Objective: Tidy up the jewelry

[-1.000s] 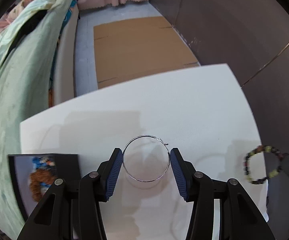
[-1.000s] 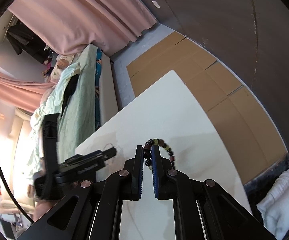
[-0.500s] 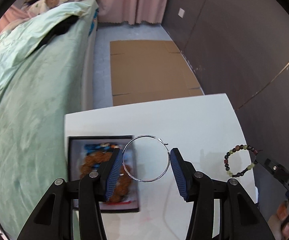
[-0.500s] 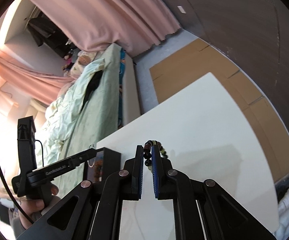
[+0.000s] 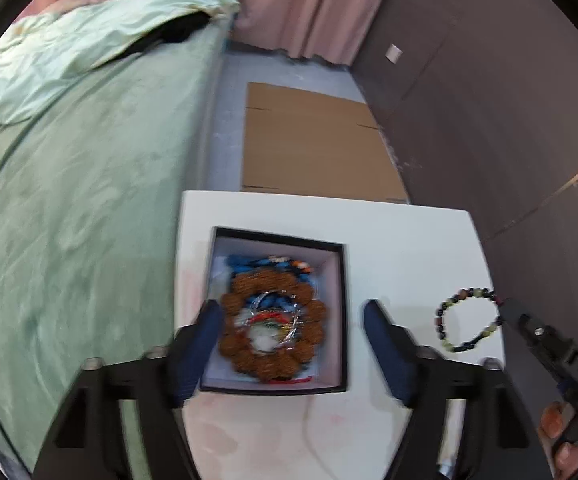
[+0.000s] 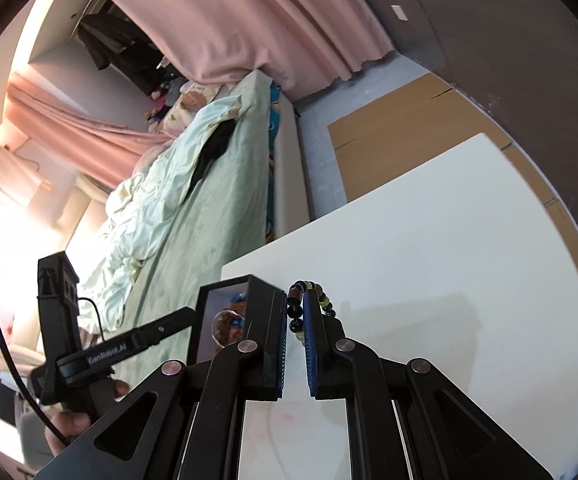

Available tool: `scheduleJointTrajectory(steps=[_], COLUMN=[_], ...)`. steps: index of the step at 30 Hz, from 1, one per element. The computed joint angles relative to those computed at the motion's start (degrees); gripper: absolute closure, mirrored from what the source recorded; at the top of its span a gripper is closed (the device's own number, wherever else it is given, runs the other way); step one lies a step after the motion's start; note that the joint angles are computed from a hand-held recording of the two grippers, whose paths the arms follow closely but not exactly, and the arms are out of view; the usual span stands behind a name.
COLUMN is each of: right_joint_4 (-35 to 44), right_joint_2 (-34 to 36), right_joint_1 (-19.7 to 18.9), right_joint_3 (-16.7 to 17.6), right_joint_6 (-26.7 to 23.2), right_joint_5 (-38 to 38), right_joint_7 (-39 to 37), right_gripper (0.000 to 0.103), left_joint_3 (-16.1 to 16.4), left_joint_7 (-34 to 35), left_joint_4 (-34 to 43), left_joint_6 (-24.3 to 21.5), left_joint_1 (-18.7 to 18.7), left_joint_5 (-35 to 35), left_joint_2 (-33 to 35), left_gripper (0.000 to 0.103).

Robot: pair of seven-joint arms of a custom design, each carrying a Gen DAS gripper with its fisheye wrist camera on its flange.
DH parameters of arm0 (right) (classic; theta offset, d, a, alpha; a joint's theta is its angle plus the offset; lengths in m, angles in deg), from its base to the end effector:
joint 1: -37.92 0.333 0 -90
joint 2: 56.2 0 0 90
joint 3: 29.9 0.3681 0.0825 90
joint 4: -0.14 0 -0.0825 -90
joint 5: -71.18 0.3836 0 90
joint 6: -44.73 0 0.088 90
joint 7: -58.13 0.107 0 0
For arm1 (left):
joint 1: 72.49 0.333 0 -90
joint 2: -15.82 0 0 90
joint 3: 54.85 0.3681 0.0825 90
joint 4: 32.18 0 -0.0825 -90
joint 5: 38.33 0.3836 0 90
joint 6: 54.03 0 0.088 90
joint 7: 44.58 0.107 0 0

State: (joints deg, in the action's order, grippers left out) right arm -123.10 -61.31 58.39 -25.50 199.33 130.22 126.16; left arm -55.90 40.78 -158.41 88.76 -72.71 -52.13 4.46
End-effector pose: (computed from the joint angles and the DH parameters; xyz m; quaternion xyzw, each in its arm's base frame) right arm 0.5135 0.2078 0.5508 -0.6387 0.6353 0.0559 0.4304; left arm 0.5188 -0.0109 0.5702 -0.7526 0.6064 -0.2394 0.0923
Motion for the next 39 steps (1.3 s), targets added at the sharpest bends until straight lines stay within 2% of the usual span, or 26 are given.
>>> scheduleJointTrajectory(steps=[1, 4, 12, 20, 23, 25, 26, 27, 30, 35, 39], right_joint_4=[0.21, 0.69, 2.46, 5.9, 7.03, 7.86, 8.25, 8.1, 7.12, 4.07, 1.73], right_joint_2=[0.04, -0.04, 1.18, 5.42, 6.84, 8.25, 9.2, 9.48, 9.02, 5.26, 2.71], right_joint_1=[0.29, 1.37, 3.87, 5.5, 5.96, 6.11, 6.15, 6.11, 5.51, 4.65, 4.53], right_joint_3=[-0.04, 0.41, 2.02, 4.39, 5.15, 5.42, 5.38, 5.46, 5.55, 4.84, 4.03], right_joint_6=[-0.03, 0.46, 1.09, 3.22, 4.44, 3.94, 3.03, 3.23, 3.32, 4.15, 4.66], right_joint_5=[1.73, 6.55, 17.16, 21.31, 23.26, 20.49, 15.79, 13.7, 11.57, 12.59, 9.7], right_joint_7=[-1.64, -6.74, -17.31, -19.4, -20.79, -18.86, -14.66, -12.64, -10.04, -10.96, -9.02], right_gripper=[0.093, 0.093, 0.093, 0.093, 0.093, 0.089, 0.072, 0.062, 0.062, 0.062, 0.062], left_joint_3=[0.16, 2.56, 4.81, 8.13, 8.85, 9.08, 9.16, 9.23, 9.05, 8.29, 7.35], left_joint_7=[-0.22, 2.1, 4.59, 8.23, 8.54, 8.64, 8.68, 8.84, 8.82, 8.38, 7.55], left_joint_4=[-0.77, -3.82, -6.58, -8.01, -8.3, -8.4, -8.39, -8.37, -8.48, -8.94, -9.91], left_joint_6=[0.7, 3.06, 6.15, 7.92, 8.83, 9.44, 9.49, 9.51, 9.43, 9.44, 10.29], left_joint_1=[0.16, -0.65, -0.7, -0.91, -0.81, -0.77, -0.76, -0.83, -0.83, -0.95, -1.36], left_joint_5=[-0.32, -7.46, -10.26, -16.2, -18.01, -18.74, -18.93, -19.12, -19.05, -18.05, -16.02], left_joint_2=[-0.52, -2.82, -5.68, -7.43, -7.86, -7.96, -8.01, -8.03, -8.11, -8.56, -9.59], left_gripper=[0.026, 0.026, 0.026, 0.025, 0.021, 0.02, 0.019, 0.019, 0.019, 0.019, 0.019])
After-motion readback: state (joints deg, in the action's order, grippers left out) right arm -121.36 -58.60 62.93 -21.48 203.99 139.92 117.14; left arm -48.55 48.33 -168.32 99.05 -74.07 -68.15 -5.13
